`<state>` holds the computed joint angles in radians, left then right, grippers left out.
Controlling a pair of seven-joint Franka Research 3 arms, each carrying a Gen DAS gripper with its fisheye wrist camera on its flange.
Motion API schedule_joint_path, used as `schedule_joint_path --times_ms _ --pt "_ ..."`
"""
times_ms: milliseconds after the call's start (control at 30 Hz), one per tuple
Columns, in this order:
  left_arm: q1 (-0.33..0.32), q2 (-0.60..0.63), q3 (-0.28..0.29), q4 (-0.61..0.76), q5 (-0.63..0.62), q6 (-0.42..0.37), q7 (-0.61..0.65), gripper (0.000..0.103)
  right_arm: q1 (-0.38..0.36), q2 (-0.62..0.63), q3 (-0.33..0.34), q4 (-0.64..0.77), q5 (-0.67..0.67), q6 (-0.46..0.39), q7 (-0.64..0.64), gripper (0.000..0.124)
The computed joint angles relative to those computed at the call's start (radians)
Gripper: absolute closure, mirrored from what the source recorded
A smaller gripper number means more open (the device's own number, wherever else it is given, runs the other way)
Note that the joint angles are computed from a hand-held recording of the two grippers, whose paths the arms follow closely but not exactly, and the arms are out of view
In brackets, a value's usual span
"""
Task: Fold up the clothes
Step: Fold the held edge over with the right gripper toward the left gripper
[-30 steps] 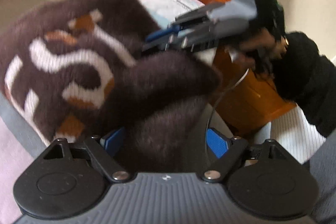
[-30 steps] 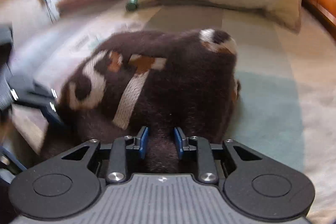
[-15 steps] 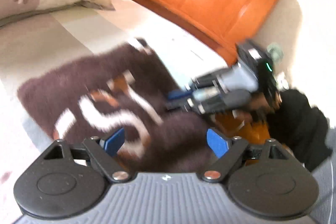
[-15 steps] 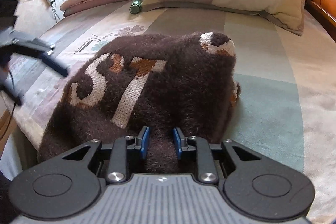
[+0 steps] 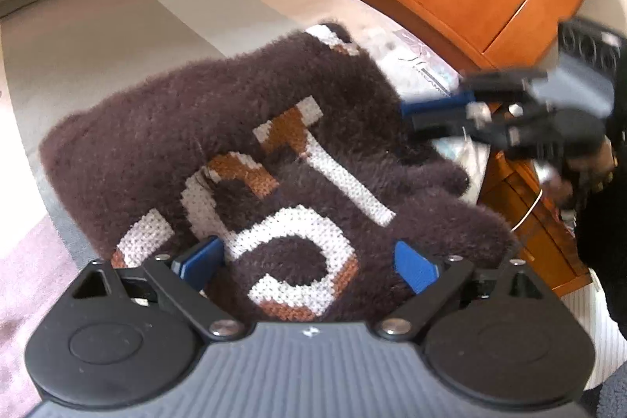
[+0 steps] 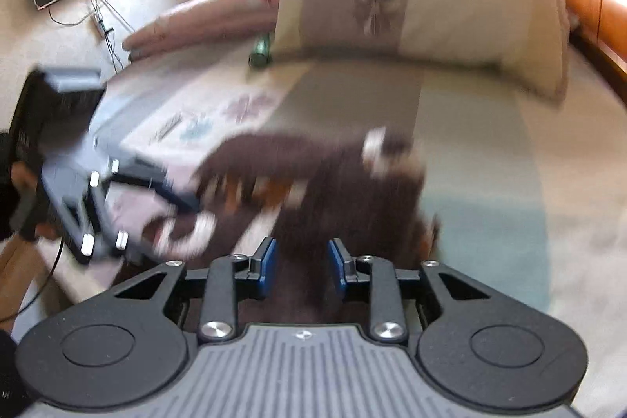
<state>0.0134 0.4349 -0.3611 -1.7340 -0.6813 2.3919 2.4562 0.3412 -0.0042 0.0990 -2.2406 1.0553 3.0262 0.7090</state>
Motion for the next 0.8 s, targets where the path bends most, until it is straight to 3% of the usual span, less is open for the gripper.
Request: schedule_joint_path --times_ms 33,133,167,233,333,400,500,667,733,800 --pt "0.0 0.001 0.0 -0.001 0.003 -0.005 0.004 0.007 -0.005 0.019 -0.006 0.028 -0.005 -0.02 -0.016 0.09" --pt "0.008 0.013 -0.001 0.016 0.006 -0.043 0.014 0.007 -0.03 0.107 -0.035 0.091 -0.282 -0.106 0.186 0.09" --pt "0.013 0.023 -0.001 0.032 0.003 -0.065 0.012 0.007 -0.029 0.138 -0.047 0.11 -0.317 -0.125 0.2 0.09" --pt "0.024 0.046 -0.001 0.066 -0.01 -0.107 0.0 0.007 -0.105 0.175 0.03 0.126 -0.179 -0.11 0.094 0.09" --pt "0.041 0.07 -0.002 0.099 -0.036 -0.157 -0.016 0.007 -0.142 0.191 0.078 0.133 0.019 -0.075 -0.07 0.09" --pt "0.045 0.076 -0.002 0.107 -0.047 -0.171 -0.022 0.007 -0.135 0.191 0.087 0.129 0.073 -0.044 -0.116 0.09" --pt "0.043 0.066 0.001 0.095 -0.051 -0.164 -0.014 0.007 -0.126 0.167 0.067 0.129 0.05 -0.079 -0.078 0.088" --pt "0.037 0.089 -0.001 0.117 -0.046 -0.164 -0.02 0.005 -0.143 0.172 0.066 0.188 0.18 -0.096 -0.153 0.081" --pt "0.039 0.094 -0.002 0.125 -0.044 -0.171 -0.02 0.005 -0.096 0.21 0.015 0.202 0.002 -0.086 0.012 0.081" --pt "0.04 0.097 -0.003 0.129 -0.051 -0.168 -0.028 0.005 -0.094 0.241 0.023 0.202 -0.063 -0.049 0.053 0.081"
